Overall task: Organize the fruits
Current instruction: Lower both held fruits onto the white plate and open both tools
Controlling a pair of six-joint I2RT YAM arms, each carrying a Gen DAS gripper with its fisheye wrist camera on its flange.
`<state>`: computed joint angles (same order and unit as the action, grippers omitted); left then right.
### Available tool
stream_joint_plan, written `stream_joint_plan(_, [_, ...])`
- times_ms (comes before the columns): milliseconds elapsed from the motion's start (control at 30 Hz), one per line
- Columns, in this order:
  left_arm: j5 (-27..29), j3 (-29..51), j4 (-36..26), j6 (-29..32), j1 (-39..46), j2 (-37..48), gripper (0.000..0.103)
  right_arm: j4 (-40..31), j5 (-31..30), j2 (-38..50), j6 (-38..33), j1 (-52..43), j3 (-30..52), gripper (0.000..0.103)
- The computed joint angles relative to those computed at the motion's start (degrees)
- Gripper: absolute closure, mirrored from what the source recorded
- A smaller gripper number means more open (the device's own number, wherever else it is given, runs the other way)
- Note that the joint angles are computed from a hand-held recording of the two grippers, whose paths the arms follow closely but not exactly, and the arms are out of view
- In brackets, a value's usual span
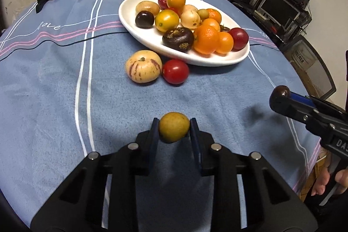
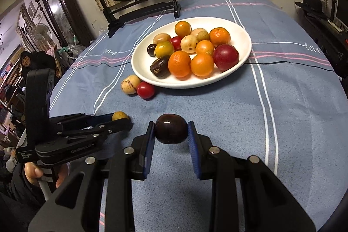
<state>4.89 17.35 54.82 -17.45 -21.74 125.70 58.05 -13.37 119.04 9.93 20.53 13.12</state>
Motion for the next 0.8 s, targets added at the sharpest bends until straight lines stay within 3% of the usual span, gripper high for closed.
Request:
stream_joint_plan(200, [-0.2,-4.9,-1.2,0.2,-1.0,-9.9,0.075,-3.6,-0.1,-3.0,-1.2,-1.1,0.8,0.073])
stream_joint_plan(467, [0.3,2.1,-18.0,5.6,3.3,-21.8,0.075,-13.0,-0.6,-6.5,-4.1,-2.2,7.5,0.073])
stream_joint_plan(567, [2.1,8.7,-23.2,7.4,6.1,-20.0,0.075,-19.9,0.3,-6.3,-5.7,-1.3,14.5,0.073])
stream_joint_plan(800, [5.7,26.8,-33.1,7.9,10.3,-8.0,0.074,-31.3,4.3,3.8,-8.5,0.4,33.5,0.072])
